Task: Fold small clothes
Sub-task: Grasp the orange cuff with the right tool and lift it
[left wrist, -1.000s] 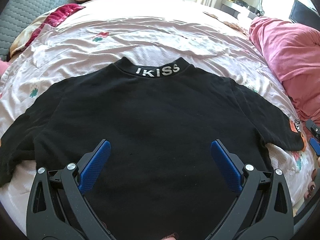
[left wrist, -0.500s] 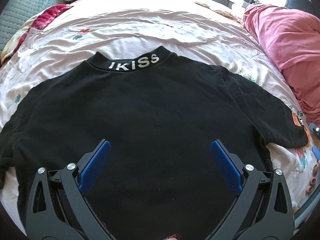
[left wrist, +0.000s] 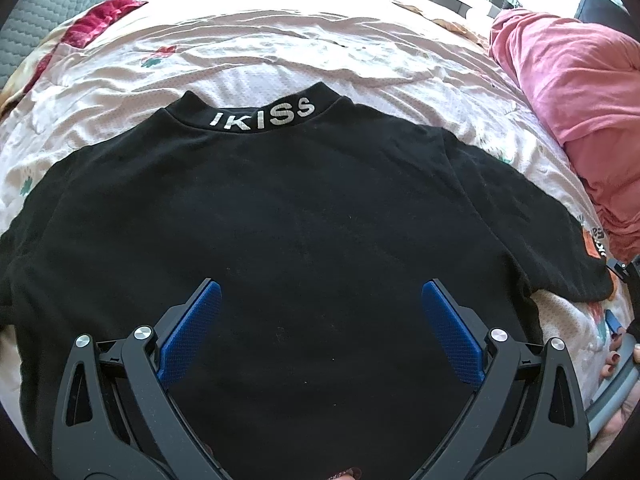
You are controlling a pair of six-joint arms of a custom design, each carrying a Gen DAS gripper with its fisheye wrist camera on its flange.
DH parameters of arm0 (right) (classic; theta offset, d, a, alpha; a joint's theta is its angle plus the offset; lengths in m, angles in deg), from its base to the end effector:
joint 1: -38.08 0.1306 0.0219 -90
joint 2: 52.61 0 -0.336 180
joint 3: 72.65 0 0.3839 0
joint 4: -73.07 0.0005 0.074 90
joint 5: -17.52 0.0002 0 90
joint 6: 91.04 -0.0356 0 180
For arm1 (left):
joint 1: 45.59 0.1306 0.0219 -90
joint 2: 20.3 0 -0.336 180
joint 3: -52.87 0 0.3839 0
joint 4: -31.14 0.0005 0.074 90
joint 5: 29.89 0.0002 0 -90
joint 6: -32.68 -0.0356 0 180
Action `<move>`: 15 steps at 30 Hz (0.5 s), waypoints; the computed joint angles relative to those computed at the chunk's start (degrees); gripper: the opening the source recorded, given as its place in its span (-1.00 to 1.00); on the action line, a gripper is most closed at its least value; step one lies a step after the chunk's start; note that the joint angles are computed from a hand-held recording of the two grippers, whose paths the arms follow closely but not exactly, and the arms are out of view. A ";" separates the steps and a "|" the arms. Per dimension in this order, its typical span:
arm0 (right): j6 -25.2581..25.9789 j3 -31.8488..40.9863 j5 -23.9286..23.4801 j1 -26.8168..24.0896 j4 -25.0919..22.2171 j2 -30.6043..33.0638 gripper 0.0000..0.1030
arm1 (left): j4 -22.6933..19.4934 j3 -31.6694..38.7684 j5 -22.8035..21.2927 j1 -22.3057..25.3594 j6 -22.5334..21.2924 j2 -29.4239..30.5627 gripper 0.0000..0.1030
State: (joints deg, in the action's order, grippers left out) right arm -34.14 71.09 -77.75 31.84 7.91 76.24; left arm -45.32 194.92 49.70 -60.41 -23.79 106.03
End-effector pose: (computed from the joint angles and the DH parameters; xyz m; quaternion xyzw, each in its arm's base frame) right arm 0.6698 -0.0704 0.4066 0.3015 0.8899 0.1209 0.3201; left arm 0.6237 -0.1589 0.4101 -0.1792 0.9470 -0.0229 0.2654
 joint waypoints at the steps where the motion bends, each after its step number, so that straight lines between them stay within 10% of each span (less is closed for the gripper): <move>1: -0.17 0.13 -0.24 -0.11 0.49 0.15 0.54 | 0.19 -0.29 -0.05 0.07 0.11 -0.30 0.83; 2: -0.31 0.69 -0.15 -0.19 0.24 0.54 0.10 | 0.32 -0.64 -0.11 0.12 0.23 -0.66 0.83; 7: -2.38 0.56 -3.70 -1.16 2.78 1.34 -0.71 | 1.92 -3.76 -0.44 0.61 1.37 -3.51 0.83; 15: -0.47 -7.67 -11.68 -0.91 15.62 -4.59 -0.75 | 3.56 -8.23 -0.09 1.38 3.40 -7.54 0.83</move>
